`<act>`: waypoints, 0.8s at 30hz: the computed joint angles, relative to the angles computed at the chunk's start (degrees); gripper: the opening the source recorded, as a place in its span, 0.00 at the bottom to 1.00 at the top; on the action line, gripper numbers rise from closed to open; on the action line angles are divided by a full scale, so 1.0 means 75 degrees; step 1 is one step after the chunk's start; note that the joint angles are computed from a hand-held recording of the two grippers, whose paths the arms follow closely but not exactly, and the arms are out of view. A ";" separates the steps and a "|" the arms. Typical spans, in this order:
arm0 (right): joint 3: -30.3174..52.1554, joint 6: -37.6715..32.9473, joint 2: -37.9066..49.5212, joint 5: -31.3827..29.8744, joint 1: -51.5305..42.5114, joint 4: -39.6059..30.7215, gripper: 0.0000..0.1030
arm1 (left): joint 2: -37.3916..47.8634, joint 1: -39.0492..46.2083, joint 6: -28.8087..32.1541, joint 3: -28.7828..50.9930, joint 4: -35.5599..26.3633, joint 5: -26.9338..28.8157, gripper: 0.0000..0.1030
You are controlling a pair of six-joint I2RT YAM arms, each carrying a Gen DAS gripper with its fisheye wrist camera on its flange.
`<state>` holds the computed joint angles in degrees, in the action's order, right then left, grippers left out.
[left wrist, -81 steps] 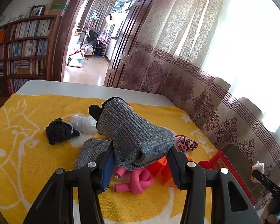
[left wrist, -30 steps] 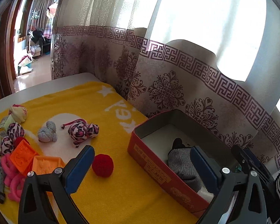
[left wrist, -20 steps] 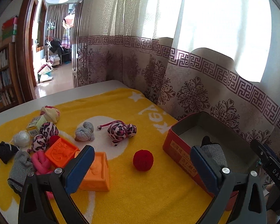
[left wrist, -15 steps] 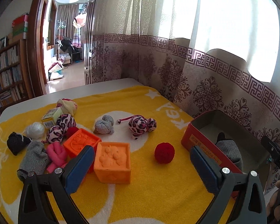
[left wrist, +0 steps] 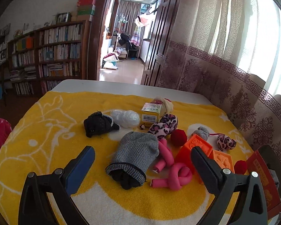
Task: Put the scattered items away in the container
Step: 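Move both grippers back over the table toward the remaining items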
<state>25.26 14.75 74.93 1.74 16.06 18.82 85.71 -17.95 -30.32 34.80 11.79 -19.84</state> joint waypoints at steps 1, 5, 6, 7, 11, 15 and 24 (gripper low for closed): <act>0.0276 0.0048 0.0314 -0.0129 0.0163 -0.0097 0.81 | -0.0051 0.0128 -0.0008 -0.0065 0.0008 0.0052 1.00; 0.1448 0.0113 0.1739 -0.0369 0.0858 -0.0176 0.81 | -0.0141 0.0461 0.0132 -0.0239 0.0040 0.0373 1.00; 0.1810 0.0180 0.2121 -0.0477 0.0967 -0.0211 0.81 | -0.0095 0.0505 0.0201 -0.0254 0.0046 0.0445 1.00; 0.2123 0.0313 0.2479 -0.0579 0.1081 -0.0175 0.81 | 0.0056 0.0506 0.0228 -0.0163 0.0021 0.0503 1.00; 0.2706 0.0779 0.3701 -0.0146 0.1524 0.0727 0.81 | 0.0460 0.0556 0.0340 0.0020 -0.0020 0.0748 1.00; 0.2971 0.0614 0.4165 -0.0003 0.1600 0.0451 0.81 | 0.0820 0.0539 0.0430 0.0150 0.0001 0.0822 1.00; 0.2824 0.1147 0.4184 -0.0152 0.1226 0.0596 0.81 | 0.1074 0.0555 0.0399 0.0093 0.0362 0.0707 1.00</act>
<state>46.44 23.35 106.31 0.60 25.26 23.30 93.76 -13.78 -27.32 35.50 14.50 -14.54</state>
